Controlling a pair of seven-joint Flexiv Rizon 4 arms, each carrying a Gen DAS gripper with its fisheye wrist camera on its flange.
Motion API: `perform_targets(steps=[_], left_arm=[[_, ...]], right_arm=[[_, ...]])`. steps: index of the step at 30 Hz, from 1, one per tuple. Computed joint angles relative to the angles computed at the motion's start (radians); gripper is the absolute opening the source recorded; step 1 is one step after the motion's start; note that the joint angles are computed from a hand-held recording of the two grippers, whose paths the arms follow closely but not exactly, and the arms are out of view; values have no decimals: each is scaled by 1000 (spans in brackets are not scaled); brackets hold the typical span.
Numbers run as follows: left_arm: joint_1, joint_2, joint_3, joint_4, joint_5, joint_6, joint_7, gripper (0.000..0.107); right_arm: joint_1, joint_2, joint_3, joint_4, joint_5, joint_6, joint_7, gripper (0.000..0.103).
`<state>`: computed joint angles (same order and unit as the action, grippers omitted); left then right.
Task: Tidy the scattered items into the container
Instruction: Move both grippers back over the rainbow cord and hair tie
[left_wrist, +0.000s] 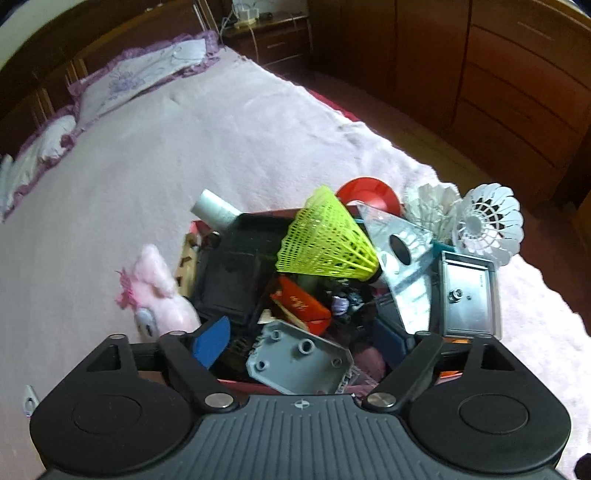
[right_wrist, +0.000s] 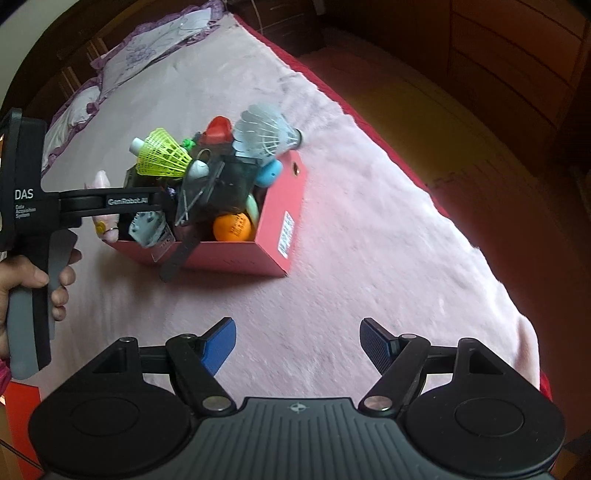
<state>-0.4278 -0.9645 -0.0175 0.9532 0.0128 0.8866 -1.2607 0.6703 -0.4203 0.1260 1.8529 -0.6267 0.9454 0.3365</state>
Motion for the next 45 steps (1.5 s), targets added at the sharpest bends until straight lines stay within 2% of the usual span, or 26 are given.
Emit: perform_targets(steps=[3,6,13,19,28,37,45], left_arm=[[8,48,4,66,6,16,-7,94],[27,125,3,183,9,35,-8,100],[46,309,36,439,50,-25,-73,100],[91,436,20,599,47,-42,-124,100],[118,538,24,712,88,-3,-206,102],[137,618,28,800,128,-7,-289,102],[151,704,39,890,185,-36,-395,102]], right_arm=[[-1,2,7,0,10,-7,-6,76],[-5,-6,19,-14,35,-12,-37,77],[-1,-43,50,-77,132,-2,-129,80],[20,-66,72,-139,197,-12,-240,81],[60,-89,84,-202,252,-17,-348,84],[83,-90,99,-225,299,-21,-410,86],[81,-115,129,-252,358,-3,-515,86]])
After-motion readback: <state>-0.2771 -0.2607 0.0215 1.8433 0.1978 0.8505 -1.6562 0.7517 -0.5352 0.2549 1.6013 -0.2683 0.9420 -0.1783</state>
